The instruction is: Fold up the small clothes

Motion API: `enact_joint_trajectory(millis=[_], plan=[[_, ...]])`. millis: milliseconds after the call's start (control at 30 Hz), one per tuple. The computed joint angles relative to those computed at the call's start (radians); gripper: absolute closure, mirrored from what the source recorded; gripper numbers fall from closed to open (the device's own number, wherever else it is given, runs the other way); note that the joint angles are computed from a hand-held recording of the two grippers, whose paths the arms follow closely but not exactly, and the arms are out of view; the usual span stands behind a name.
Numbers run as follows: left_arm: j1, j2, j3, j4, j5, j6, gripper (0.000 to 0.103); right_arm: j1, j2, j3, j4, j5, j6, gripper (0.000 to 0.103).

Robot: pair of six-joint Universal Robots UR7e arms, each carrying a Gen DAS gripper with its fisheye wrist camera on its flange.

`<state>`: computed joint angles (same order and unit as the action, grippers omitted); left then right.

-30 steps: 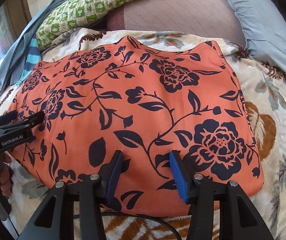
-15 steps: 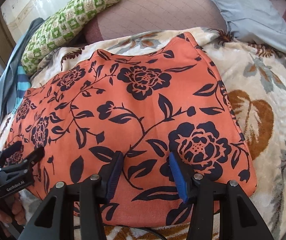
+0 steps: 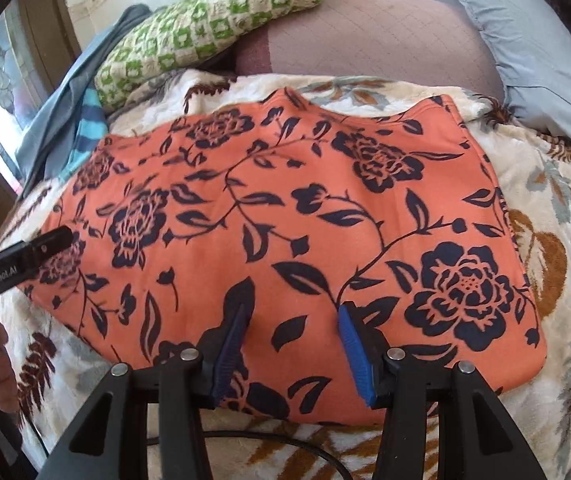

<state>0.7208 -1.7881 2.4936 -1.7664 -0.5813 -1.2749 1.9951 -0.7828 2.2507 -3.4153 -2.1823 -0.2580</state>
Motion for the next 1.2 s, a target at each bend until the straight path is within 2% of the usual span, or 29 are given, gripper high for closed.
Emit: enact_joint_trajectory(millis=[67, 233, 300, 400, 433, 500, 567, 600, 700, 767, 833, 933, 967, 1033, 1133, 1200], plan=[[-0.019, -0.029, 0.027, -0.011, 0.025, 0.018, 0.000, 0.007, 0.011, 0.000, -0.011, -0.016, -0.010, 0.051], [-0.068, -0.111, 0.019, 0.097, -0.020, -0.050, 0.000, 0.006, -0.012, 0.016, 0.014, -0.012, 0.034, 0.051], [-0.106, -0.169, 0.007, 0.209, -0.025, -0.164, 0.000, 0.007, -0.028, 0.031, 0.006, 0.015, 0.053, 0.051], [-0.180, -0.260, -0.019, 0.460, -0.024, -0.427, 0.000, 0.016, -0.046, 0.048, -0.010, 0.078, 0.063, 0.051], [-0.195, -0.298, -0.022, 0.507, -0.032, -0.484, 0.000, 0.025, -0.039, 0.048, -0.025, 0.081, 0.058, 0.051], [-0.213, -0.378, -0.017, 0.544, -0.053, -0.541, 0.000, 0.040, -0.024, 0.042, -0.025, 0.090, 0.045, 0.051], [-0.223, -0.439, -0.009, 0.585, -0.085, -0.592, 0.000, 0.035, -0.015, 0.024, 0.064, 0.112, 0.056, 0.051], [-0.223, -0.472, -0.001, 0.589, -0.101, -0.608, 0.000, 0.036, 0.004, 0.014, 0.091, 0.091, 0.063, 0.051], [-0.204, -0.576, 0.047, 0.455, -0.126, -0.539, 0.000, 0.059, 0.031, 0.010, 0.059, 0.045, 0.029, 0.051], [-0.174, -0.576, 0.077, 0.319, -0.130, -0.424, 0.000, 0.047, 0.013, 0.018, 0.066, 0.072, 0.056, 0.051], [-0.167, -0.559, 0.099, 0.231, -0.115, -0.359, 0.000, 0.033, -0.006, 0.031, 0.055, 0.105, 0.079, 0.051], [-0.133, -0.527, 0.128, 0.073, -0.099, -0.239, 0.002, 0.038, -0.016, 0.044, 0.006, 0.107, 0.071, 0.051], [-0.123, -0.528, 0.142, 0.014, -0.093, -0.197, 0.006, 0.040, -0.017, 0.047, -0.005, 0.103, 0.068, 0.051], [-0.085, -0.514, 0.165, -0.136, -0.104, -0.081, 0.041, 0.035, -0.023, 0.049, -0.001, 0.106, 0.075, 0.051], [-0.009, -0.460, 0.194, -0.350, -0.149, 0.058, 0.055, 0.027, -0.027, 0.050, 0.015, 0.101, 0.086, 0.051], [-0.008, -0.444, 0.206, -0.407, -0.131, 0.083, 0.056, 0.023, -0.031, 0.052, 0.019, 0.106, 0.087, 0.051]])
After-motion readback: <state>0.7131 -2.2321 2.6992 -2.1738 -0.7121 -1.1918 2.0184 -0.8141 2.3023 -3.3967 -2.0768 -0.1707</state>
